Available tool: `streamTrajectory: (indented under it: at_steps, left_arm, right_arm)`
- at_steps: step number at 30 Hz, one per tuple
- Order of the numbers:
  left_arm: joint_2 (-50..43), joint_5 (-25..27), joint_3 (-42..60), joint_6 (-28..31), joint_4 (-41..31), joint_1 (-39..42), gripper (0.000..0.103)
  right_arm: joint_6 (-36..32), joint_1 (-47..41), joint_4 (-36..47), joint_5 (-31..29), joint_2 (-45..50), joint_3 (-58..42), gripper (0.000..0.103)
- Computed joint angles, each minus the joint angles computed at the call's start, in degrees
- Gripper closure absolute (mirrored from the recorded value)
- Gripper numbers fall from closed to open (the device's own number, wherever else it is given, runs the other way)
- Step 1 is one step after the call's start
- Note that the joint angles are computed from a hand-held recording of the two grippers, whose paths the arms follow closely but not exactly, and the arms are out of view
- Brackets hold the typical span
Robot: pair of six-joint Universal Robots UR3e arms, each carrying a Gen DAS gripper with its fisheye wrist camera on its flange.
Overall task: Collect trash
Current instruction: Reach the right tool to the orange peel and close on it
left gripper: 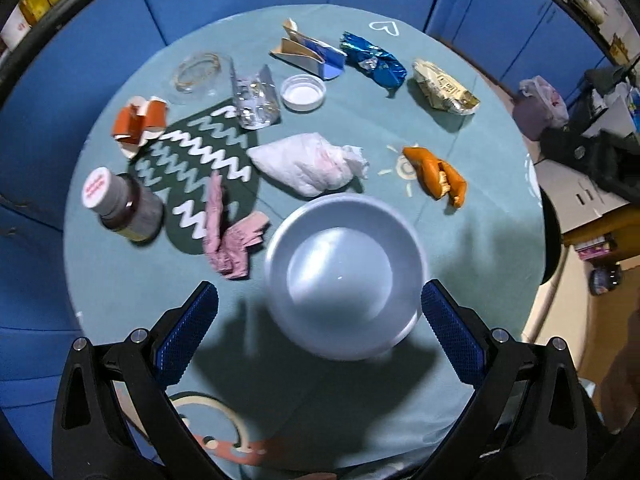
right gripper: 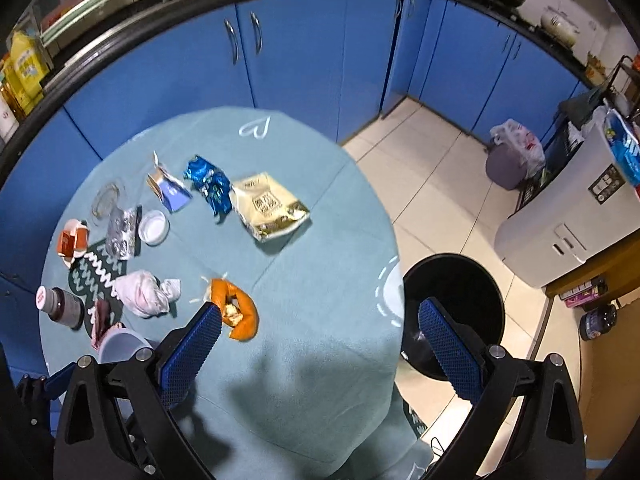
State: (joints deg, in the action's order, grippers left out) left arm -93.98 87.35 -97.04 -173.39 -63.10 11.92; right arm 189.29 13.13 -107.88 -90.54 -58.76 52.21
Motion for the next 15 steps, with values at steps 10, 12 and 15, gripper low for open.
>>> streamTrajectory:
  at_steps: [10,12,15]
  left_arm:
    - [-2.5,-1.02,1.47,-1.57,-0.32,-1.75,0.003]
    - [-2.22,-1.43,1.38,-1.46,-0.64,-1.88,0.003]
    - [-4.19,-4.24,3.92,0.46,-1.2,-1.09,0.003]
  right_arm:
    - [-3.23,-0.11,8.35,4.12,8.18,-9.28,0.007]
    - [-3.65,-0.42,10.48,5.44,10.27,-11.76,0.007]
    - [-2.78,-0.84,11.12,6.21,11.62,-13.43,0.007]
